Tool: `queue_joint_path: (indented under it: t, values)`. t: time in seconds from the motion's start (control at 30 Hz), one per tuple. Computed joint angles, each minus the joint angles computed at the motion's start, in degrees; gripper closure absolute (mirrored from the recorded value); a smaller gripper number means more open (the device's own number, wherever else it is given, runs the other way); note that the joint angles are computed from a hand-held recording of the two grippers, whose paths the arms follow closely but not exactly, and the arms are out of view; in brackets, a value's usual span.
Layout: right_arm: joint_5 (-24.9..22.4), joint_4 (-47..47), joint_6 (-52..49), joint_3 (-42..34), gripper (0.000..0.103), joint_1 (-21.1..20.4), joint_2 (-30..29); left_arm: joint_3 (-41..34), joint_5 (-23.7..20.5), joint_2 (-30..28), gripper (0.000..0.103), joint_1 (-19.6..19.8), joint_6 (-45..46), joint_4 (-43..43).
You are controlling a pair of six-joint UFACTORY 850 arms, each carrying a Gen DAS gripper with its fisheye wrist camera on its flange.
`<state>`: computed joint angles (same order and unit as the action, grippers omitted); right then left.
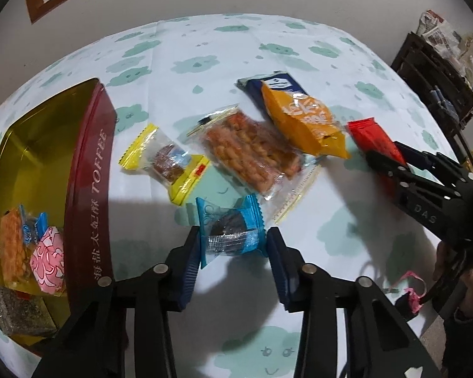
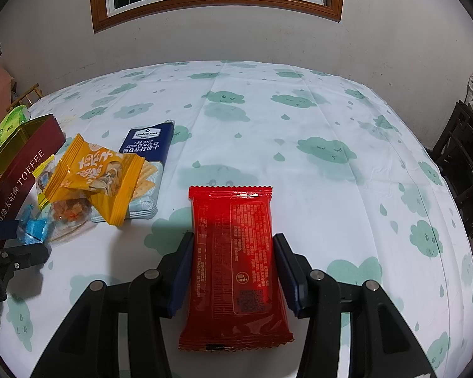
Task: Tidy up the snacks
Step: 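Close the left tool on the blue-wrapped cookie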
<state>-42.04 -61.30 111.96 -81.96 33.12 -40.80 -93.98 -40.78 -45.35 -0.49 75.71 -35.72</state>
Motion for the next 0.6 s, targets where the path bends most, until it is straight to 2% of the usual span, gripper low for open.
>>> queue_joint_path:
  t: [0.27, 0.6]
  values:
    - [0.0, 0.0, 0.0, 0.0, 0.052, 0.0, 0.0, 1.3, -0.3, 1.2, 0.074, 0.2, 3.4, -2.8]
    - [0.0, 0.0, 0.0, 0.1, 0.052, 0.0, 0.1, 2.6, -1.6, 2.6, 0.075, 0.6, 5.7, -4.2]
